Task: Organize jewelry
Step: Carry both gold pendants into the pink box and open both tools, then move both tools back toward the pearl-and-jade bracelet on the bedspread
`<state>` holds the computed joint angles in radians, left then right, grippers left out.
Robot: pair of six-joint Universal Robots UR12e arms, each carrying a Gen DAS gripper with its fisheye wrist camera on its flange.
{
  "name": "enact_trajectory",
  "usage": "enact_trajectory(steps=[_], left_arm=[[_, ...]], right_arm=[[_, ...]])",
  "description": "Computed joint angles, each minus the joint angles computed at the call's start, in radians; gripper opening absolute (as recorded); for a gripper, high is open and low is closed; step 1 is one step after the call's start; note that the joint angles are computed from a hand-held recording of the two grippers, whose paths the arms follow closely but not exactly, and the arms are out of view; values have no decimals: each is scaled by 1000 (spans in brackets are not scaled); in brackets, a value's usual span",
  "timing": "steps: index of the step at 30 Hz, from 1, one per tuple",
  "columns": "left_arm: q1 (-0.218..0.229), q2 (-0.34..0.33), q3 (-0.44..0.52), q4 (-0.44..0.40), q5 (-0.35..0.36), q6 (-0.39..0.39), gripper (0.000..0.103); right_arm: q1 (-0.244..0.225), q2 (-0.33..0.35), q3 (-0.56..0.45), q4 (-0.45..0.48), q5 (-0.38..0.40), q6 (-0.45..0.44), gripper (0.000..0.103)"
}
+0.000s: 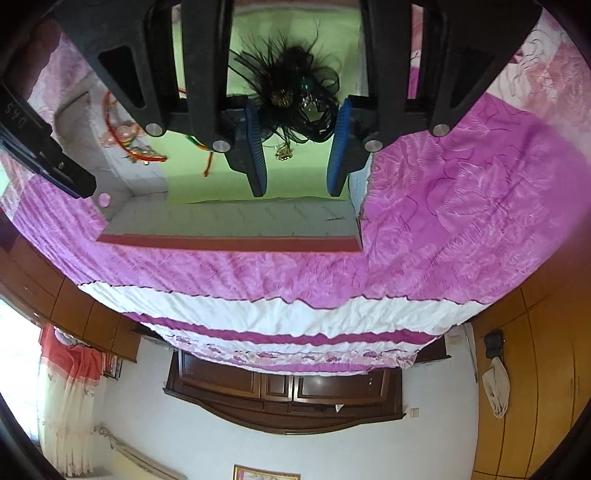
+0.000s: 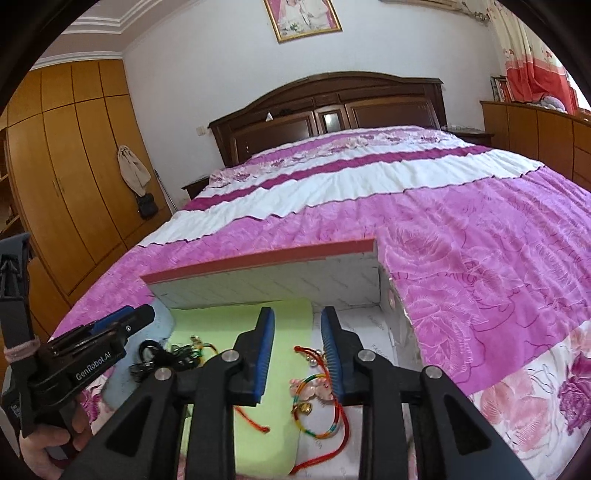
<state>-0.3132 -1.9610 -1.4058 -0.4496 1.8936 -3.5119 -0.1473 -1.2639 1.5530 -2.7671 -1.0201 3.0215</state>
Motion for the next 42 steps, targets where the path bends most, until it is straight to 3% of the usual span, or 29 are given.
enact_trajectory(steps=[9,21,31,42], left_arm=[[-8,56,-46,13,-32,-12,26],[-23,111,-96,-74,-121,-67,26],[-38,117,-110,-146,-190,-79,26],[-55,95,-92,-232,-211,-53,26]], right_arm=[[-28,-66,50,16,52,23,30],[-68,-160,115,133,58,-10,32],[-104,-222,168,207,46,-81,35],[-128,-235,197,254,42,-99,35]])
